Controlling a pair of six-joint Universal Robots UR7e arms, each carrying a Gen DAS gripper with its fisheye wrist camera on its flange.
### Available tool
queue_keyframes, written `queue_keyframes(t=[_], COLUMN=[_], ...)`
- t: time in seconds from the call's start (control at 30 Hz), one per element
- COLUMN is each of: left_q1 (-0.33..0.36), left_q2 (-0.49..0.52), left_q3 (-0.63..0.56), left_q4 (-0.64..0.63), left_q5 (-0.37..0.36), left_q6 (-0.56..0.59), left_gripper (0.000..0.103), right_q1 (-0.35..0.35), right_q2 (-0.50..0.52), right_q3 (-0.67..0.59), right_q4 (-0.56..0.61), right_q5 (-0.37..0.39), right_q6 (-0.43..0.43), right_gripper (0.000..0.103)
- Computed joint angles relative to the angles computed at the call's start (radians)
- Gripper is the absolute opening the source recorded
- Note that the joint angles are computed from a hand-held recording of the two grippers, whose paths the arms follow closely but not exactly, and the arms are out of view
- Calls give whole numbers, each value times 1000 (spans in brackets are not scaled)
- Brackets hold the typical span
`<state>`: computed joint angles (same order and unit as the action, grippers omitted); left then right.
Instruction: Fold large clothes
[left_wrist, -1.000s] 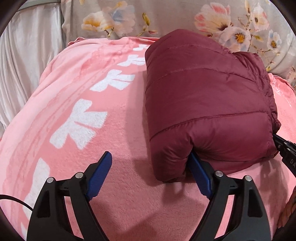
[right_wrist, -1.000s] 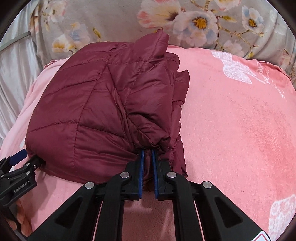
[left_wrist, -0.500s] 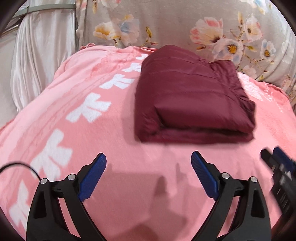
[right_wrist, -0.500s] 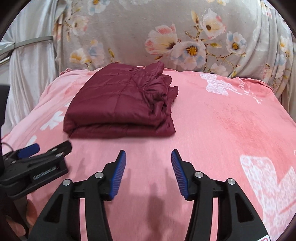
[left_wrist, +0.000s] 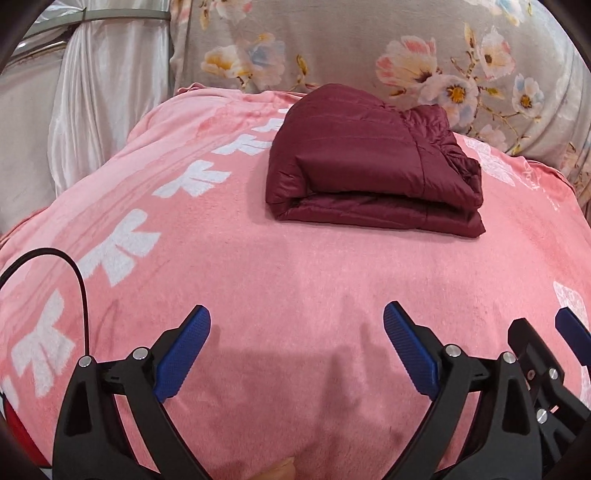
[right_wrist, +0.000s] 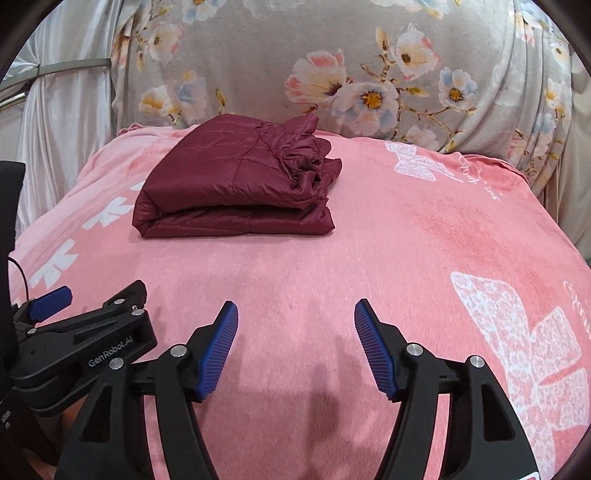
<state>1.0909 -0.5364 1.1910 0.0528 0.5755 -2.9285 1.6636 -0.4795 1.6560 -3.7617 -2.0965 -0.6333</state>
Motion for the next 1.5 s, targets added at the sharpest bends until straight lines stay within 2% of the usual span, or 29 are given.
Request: queue_keyframes(t=[0.17, 0.27, 0.47, 1.5], left_q1=[1, -5, -2, -6], left_q2=[2, 2, 18, 19], left_q3=[3, 11, -16, -8], left_q4=[-8, -40, -13, -49], left_q5=[-5, -27, -48, -75], left_q6=[0, 26, 6, 38], left_gripper=[92, 92, 92, 88], right_q1=[-5, -5, -10, -1], right_q2=[-4, 3, 2, 19], right_q3=[-17, -27, -35, -48], right_q4=[72, 82, 110, 81], right_q5=[-16, -24, -28, -56], right_q6=[83, 102, 120, 85], right_gripper=[65, 65, 65, 65])
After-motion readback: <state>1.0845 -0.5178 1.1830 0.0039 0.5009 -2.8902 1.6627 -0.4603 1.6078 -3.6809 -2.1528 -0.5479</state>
